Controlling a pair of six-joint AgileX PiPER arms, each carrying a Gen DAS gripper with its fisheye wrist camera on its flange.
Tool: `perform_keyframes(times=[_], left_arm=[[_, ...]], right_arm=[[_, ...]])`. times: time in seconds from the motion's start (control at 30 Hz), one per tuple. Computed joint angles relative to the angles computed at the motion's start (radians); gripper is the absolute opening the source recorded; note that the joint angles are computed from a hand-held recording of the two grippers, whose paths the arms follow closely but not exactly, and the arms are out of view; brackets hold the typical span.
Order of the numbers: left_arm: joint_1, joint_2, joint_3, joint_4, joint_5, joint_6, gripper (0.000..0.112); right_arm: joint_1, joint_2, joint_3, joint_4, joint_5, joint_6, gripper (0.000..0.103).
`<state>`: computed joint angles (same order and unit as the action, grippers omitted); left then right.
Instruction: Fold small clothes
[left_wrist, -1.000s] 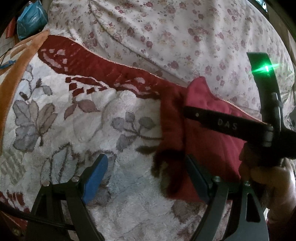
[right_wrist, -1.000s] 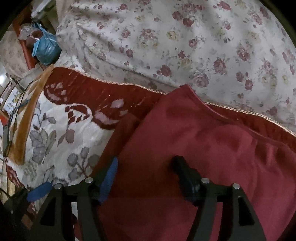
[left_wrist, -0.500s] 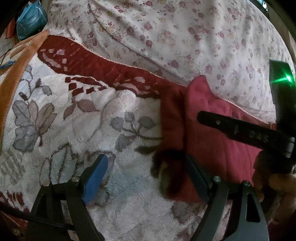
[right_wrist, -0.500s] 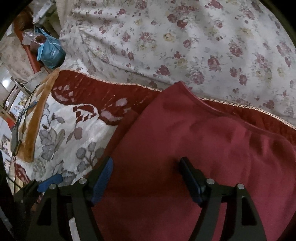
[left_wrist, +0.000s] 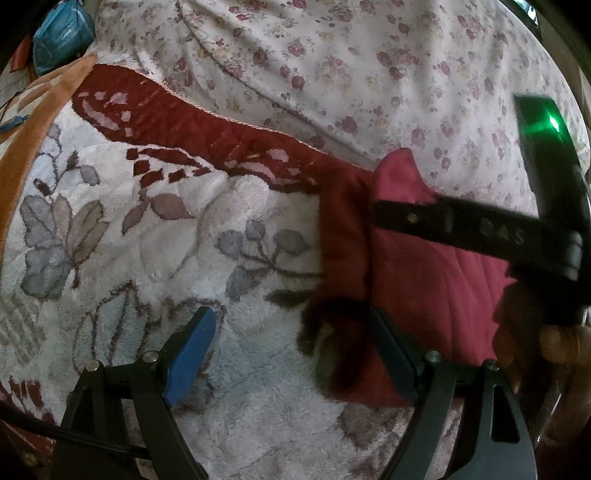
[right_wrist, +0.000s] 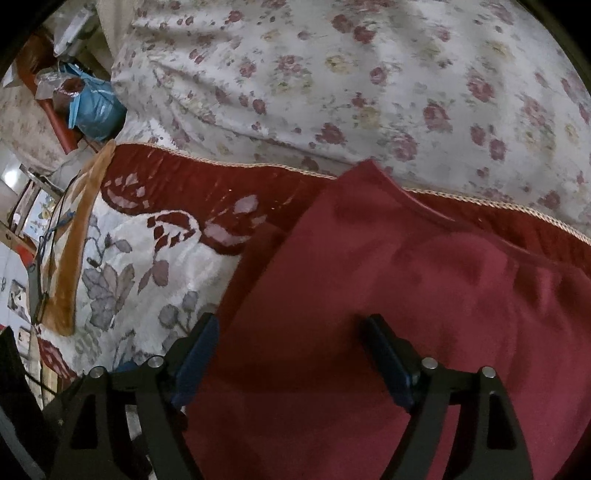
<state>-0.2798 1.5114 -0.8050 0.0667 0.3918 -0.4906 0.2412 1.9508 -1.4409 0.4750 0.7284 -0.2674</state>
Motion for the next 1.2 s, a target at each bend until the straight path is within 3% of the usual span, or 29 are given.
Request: perform_keyframes(times=[0.37,0.83,0.97,1.0,1.2], left_arm=[[0.001,0.011,-0.005,-0.01,-0.002,0.01,0.084],[0.002,0.012,-0.003,-0.014,-0.005,0.016,0.084],[0.003,0.016,-0.007,-0.023,-0.004,0.021,0.085],[0.003,0.016,-0.007,-0.028,-0.006,0.025,0.085],[0.018,0.017,-0.014,-0.171,-0.025,0.153,0.086]], right_arm=[[0.106,0.129,-0.211,-0.247,0.067,0.221,0.094],[0.176,0.19,-0.278,-0.462,0.091,0.343,0.096],[0.167,0.201,-0.277,-0.453,0.076,0.317,0.096],[0.161,0.196,-0.268,-0.439,0.067,0.301,0.095],[0.111,0.13,-0.188,-0.343,0.022,0.153,0.056]])
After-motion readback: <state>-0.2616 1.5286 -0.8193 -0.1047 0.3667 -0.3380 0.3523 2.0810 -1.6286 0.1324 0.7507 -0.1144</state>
